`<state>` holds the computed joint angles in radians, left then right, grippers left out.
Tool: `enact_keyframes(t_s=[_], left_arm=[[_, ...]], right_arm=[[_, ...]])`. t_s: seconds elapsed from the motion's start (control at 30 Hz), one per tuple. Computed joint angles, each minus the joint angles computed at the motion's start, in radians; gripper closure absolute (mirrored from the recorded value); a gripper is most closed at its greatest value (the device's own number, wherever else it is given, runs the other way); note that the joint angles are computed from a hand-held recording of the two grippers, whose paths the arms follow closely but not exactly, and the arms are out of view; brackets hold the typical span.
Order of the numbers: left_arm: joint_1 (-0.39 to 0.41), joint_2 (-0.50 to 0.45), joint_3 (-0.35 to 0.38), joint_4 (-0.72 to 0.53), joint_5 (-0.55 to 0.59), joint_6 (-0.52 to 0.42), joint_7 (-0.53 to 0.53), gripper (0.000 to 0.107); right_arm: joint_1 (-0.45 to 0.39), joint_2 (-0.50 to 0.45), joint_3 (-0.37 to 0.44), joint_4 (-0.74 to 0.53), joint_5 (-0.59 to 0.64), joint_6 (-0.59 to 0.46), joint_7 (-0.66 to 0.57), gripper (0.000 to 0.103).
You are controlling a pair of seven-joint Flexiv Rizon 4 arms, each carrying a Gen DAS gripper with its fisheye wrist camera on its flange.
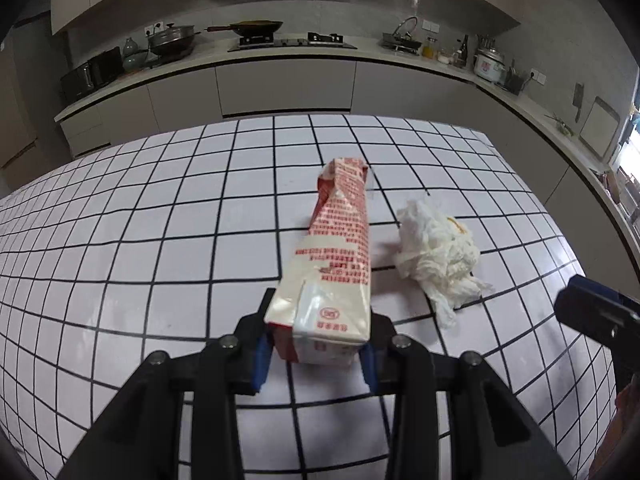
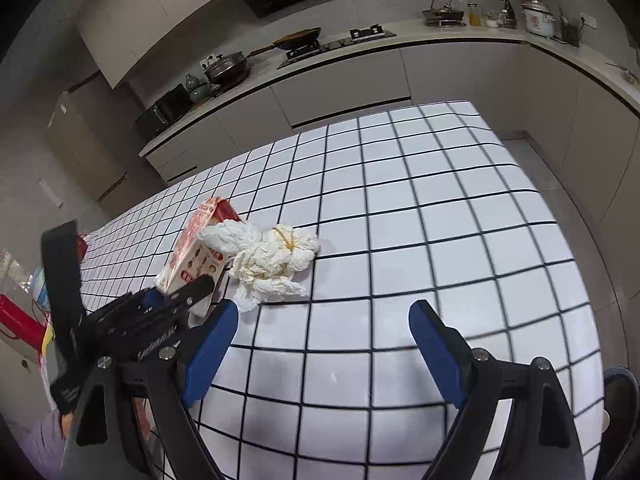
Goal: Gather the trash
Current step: 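Grasp the milk carton with left tool while right tool grasps the white tissue, then carry the milk carton and tissue with both tools over the bucket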
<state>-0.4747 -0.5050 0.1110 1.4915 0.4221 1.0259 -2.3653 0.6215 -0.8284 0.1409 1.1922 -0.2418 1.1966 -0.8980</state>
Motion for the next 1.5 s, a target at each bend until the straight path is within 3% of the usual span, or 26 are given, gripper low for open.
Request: enact_keyframes(t_s=[0.2, 0.4, 0.5, 0.53, 0.6, 0.67, 0.8, 1.07, 1.33, 1.5], left_arm=[[-0.013, 0.077, 0.033, 0.09, 0.062, -0.021, -0.131, 0.069], [0.02, 0.112, 0.0, 0.135, 0.078, -0.023, -0.17, 0.069], [0.03, 0.119, -0.012, 0.146, 0.082, -0.016, -0.175, 0.069], [0.032, 0.121, -0.015, 0.149, 0.083, -0.014, -0.176, 0.069], [0.037, 0.125, -0.02, 0.154, 0.083, -0.01, -0.175, 0.069], [0.039, 0.124, -0.024, 0.154, 0.082, -0.006, -0.175, 0.069], [0.036, 0.132, -0.029, 0.16, 0.087, 0.007, -0.171, 0.069], [0.039, 0.152, -0.054, 0.176, 0.071, 0.065, -0.12, 0.069], [0.046, 0.123, -0.12, 0.175, -0.061, 0.161, 0.086, 0.069], [-0.014, 0.092, -0.119, 0.131, -0.115, 0.165, 0.15, 0.069]], right_arm=[[0.01, -0.141, 0.052, -0.247, 0.03, -0.122, -0.084, 0.014], [0.062, -0.324, 0.034, -0.595, 0.062, -0.335, -0.148, 0.014], [0.084, -0.379, -0.002, -0.697, 0.076, -0.376, -0.164, 0.015], [0.088, -0.39, -0.007, -0.72, 0.084, -0.389, -0.172, 0.017], [0.103, -0.402, -0.04, -0.746, 0.077, -0.412, -0.173, 0.035], [0.115, -0.407, -0.058, -0.759, 0.071, -0.428, -0.188, 0.04], [0.122, -0.349, -0.074, -0.644, 0.072, -0.37, -0.192, 0.046], [0.119, -0.126, -0.091, -0.235, 0.019, -0.137, -0.087, 0.047], [0.144, 0.149, -0.197, 0.248, -0.1, 0.054, 0.181, 0.047], [0.157, 0.303, -0.259, 0.51, -0.203, 0.131, 0.33, 0.047]])
